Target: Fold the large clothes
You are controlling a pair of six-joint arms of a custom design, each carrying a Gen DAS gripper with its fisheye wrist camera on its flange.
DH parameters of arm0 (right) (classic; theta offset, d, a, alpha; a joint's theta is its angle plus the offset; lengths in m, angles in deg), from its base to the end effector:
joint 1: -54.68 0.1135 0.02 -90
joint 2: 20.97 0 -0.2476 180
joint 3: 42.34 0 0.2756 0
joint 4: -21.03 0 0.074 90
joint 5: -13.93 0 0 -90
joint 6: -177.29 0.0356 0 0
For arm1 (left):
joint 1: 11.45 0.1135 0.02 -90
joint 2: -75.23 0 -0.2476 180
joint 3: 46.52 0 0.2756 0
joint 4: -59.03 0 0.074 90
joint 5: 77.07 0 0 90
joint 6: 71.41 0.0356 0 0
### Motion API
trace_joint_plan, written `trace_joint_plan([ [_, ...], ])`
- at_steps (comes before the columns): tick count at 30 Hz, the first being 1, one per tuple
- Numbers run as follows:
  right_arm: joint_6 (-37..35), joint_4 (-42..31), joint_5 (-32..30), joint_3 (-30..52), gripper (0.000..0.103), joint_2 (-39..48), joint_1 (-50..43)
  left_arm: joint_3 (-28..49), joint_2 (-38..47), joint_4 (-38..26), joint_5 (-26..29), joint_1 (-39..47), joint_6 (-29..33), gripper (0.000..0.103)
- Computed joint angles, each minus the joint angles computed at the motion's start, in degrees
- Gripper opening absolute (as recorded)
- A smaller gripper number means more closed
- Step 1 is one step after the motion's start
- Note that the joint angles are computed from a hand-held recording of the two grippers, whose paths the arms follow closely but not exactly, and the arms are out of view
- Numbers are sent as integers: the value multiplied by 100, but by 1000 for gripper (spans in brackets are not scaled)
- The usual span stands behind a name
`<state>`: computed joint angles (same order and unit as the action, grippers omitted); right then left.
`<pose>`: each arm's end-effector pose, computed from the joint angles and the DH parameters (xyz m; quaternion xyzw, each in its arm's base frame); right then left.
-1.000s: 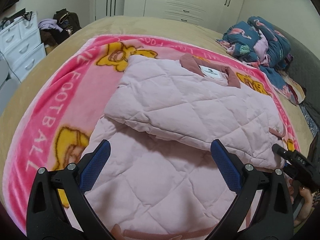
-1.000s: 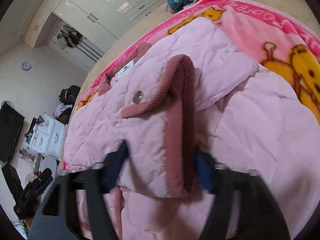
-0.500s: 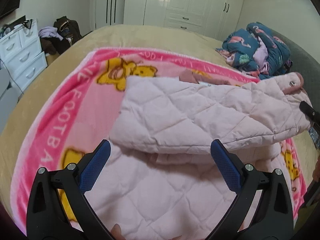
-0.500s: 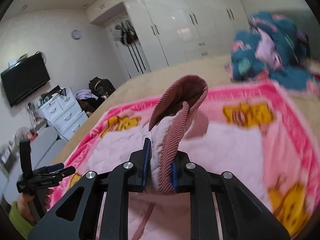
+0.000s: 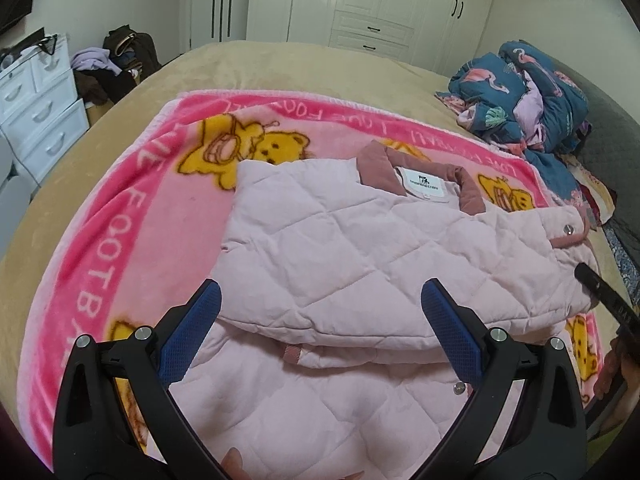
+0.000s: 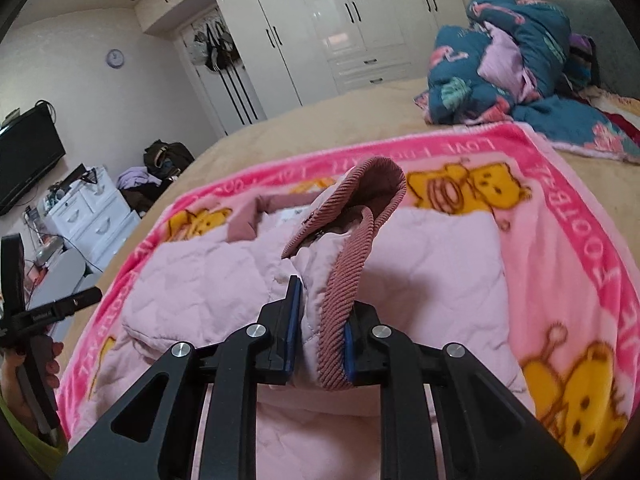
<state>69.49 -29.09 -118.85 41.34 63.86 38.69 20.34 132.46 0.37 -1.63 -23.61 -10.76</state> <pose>0.3295 -0.0693 0.2765 -0.1348 0.8764 0.2395 0.3954 0.2256 -0.0394 0.2859 -0.1827 0.9121 -0.0120 0.3667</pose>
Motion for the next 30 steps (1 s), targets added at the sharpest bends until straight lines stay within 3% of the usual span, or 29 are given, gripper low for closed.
trace_joint_plan([
  [8, 42, -91, 300, -105, 35, 96, 11, 69, 367, 139, 55, -75, 9, 94],
  [13, 3, 102, 533, -277, 63, -79, -74, 193, 661, 233, 78, -136, 50, 94],
  [22, -367, 124, 649, -385, 64, -636, -99, 537, 1298, 412, 5, -425, 141, 94],
  [26, -577, 52, 710, -387, 68, -836, 140, 569, 1657, 467, 240, -370, 246, 93],
  [30, -685, -94, 748, -280, 71, -850, 511, 364, 1773, 637, 418, -243, 326, 81],
])
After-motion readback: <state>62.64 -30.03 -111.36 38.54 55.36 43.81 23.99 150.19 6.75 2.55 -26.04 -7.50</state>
